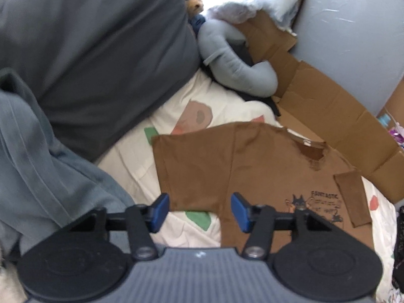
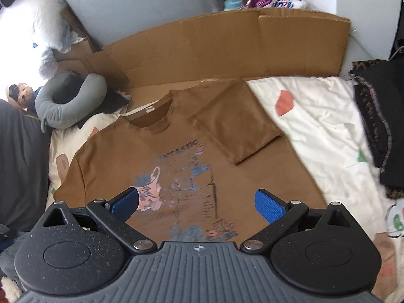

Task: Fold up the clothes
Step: 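Move both open grippers to the other side of the T-shirt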

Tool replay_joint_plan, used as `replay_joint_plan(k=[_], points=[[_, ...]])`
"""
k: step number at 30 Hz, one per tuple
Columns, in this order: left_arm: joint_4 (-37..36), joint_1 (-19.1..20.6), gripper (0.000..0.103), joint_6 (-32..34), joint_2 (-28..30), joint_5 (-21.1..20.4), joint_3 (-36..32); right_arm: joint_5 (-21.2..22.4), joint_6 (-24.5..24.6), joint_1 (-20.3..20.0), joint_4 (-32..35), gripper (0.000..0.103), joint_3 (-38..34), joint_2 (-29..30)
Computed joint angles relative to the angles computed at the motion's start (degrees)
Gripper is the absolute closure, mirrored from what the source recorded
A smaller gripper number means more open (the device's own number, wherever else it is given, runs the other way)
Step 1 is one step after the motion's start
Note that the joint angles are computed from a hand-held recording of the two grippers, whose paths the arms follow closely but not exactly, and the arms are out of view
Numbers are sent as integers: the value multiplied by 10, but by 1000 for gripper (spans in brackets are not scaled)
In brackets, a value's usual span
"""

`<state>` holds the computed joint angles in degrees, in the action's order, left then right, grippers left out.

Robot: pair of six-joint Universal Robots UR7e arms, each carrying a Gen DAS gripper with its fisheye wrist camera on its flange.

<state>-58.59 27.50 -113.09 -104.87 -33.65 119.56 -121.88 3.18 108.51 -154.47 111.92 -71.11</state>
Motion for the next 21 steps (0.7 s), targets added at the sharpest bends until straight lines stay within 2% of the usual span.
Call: replay_joint_plan(k=[4,7,10,14,17,21], points=[[-38,25,52,-10,-23,28,50,14,-15,-5,-27,2,11,29],[-62,47,57,-11,-29,56,79,7,-14,-6,-45,2,22,48],[-130,75,66,16,-35,86,113,1,-24,-8,-65,2,35,62],[-208,100,68,29,-27,109,144,-6,-47,-14,-79,2,42,82],[-339,117,66,85,-24,119,182,-15,-75,-16,-99,2,44,104],[-486,139,55,133,-5,122,222,-7,-77,-22,-110,2,44,127]])
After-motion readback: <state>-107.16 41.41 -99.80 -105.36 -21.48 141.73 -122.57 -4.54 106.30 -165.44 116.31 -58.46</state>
